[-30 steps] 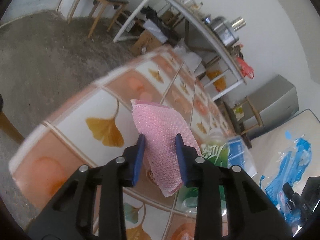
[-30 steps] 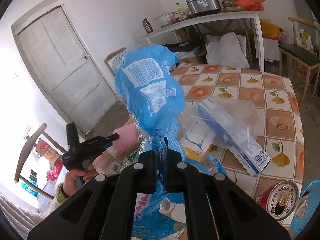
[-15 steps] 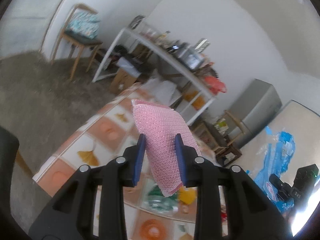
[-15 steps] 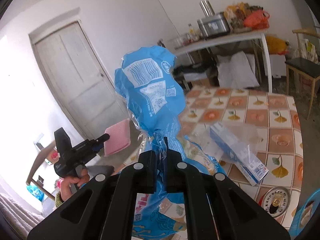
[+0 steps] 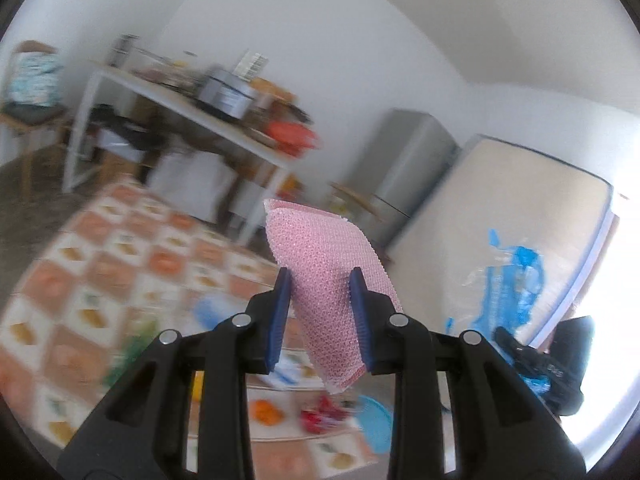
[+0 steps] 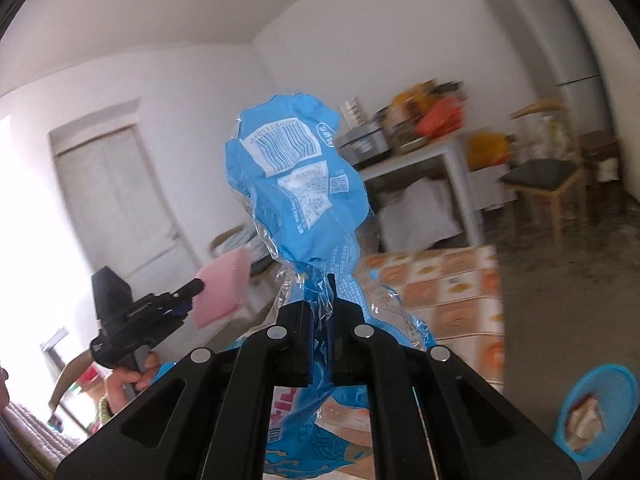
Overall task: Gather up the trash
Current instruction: 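Carry the sponge and blue bag over the wastebasket and open both tools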
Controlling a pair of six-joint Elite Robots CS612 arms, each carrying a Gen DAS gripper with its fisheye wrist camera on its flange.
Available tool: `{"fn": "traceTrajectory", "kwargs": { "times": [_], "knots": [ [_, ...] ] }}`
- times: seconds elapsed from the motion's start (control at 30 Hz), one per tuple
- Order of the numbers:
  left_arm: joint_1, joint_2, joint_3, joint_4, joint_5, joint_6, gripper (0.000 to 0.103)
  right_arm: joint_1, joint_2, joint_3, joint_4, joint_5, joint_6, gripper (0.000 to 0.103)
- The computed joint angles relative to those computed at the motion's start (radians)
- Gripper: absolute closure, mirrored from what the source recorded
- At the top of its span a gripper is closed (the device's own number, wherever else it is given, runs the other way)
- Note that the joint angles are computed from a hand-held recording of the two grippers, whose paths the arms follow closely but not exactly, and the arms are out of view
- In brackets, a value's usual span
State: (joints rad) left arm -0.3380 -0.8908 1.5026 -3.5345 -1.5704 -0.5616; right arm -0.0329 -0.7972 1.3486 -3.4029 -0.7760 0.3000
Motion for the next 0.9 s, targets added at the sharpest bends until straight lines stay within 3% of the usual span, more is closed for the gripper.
{"fn": "traceTrajectory", "kwargs": {
  "times": [0.27, 0.4, 0.57, 0.7, 0.9],
  "knots": [
    [-0.052, 0.119, -0.239, 0.199, -0.284, 0.062, 0.075, -0.081, -0.069, 0.176, -0.084, -0.255, 0.123, 0.098],
    [-0.091, 0.195, -0.38, 0.38, -0.389, 0.137, 0.075, -0.126, -0.065, 0.232, -0.087, -0.31, 0.235, 0.098],
    [-0.15, 0.288, -0.546, 0.627, -0.403, 0.229, 0.075, -0.169, -0.022, 0.251, -0.035, -0.325, 0.355, 0.098],
    [-0.193, 0.364, -0.669, 0.806, -0.327, 0.294, 0.075, -0.19, 0.033, 0.221, 0.053, -0.316, 0.425, 0.098],
    [-0.227, 0.521, -0.909, 1.084, -0.273, 0.285, 0.075, -0.21, 0.097, 0.19, 0.169, -0.297, 0.49, 0.098]
  ]
}}
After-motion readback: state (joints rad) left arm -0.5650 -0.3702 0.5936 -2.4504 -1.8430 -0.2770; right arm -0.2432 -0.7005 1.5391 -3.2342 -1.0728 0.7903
